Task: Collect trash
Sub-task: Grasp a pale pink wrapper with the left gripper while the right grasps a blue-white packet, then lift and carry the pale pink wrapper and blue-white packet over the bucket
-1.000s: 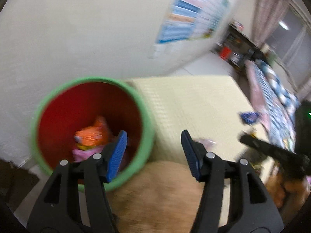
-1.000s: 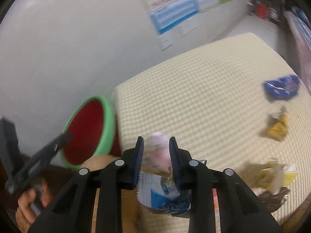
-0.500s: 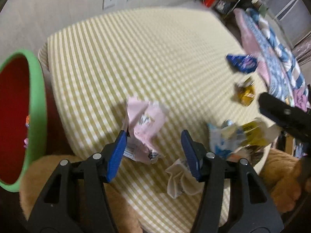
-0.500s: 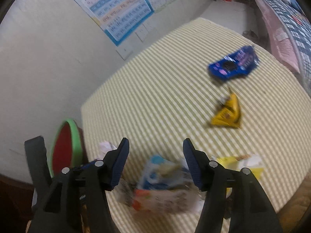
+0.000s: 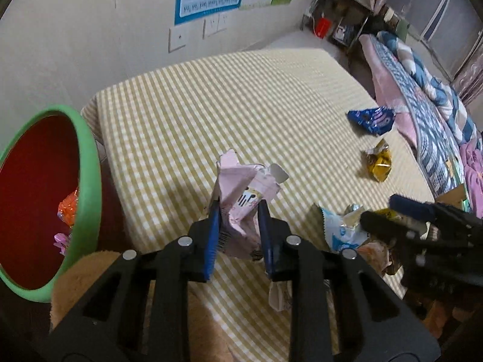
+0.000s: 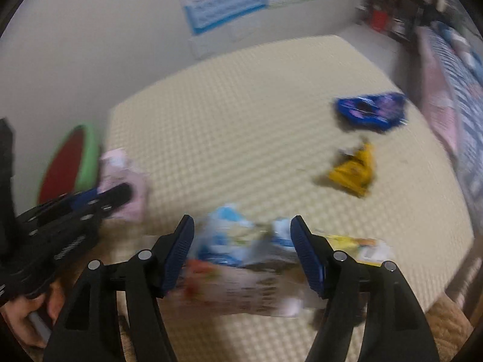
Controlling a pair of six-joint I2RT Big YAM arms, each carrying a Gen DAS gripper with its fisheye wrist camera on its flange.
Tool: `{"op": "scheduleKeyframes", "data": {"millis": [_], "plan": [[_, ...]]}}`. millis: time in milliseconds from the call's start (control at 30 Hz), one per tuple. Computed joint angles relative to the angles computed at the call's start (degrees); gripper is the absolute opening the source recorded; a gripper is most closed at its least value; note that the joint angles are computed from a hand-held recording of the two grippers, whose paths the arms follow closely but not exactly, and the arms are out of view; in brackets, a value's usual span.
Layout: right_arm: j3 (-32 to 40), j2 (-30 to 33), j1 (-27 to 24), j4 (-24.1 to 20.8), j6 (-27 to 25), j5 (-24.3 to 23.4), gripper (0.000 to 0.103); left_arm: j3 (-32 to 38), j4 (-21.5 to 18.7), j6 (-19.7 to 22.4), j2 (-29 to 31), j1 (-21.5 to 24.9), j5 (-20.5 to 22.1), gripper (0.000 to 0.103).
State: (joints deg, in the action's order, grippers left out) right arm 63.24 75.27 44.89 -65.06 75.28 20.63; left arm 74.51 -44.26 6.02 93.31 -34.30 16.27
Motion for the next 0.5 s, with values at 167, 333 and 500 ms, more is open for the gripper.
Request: {"op": "scheduleKeyframes", "data": {"millis": [167, 333, 500], "plan": [[0.4, 3.0, -0.9, -3.5, 0.5, -4.4, 0.064, 0.6, -0.3, -0.6, 0.6, 0.4, 0.8, 0.024], [2.8, 6.4, -0.2, -7.3, -2.5, -4.6, 0.062, -0.1, 0.2, -0.2, -0.6, 0.9, 1.3, 0.024], [2.8, 7.1, 0.1, -6.7, -3.9, -3.6, 0.043, -1.9, 2.2, 0.6, -3.2, 1.4, 1.0, 0.024]]}}
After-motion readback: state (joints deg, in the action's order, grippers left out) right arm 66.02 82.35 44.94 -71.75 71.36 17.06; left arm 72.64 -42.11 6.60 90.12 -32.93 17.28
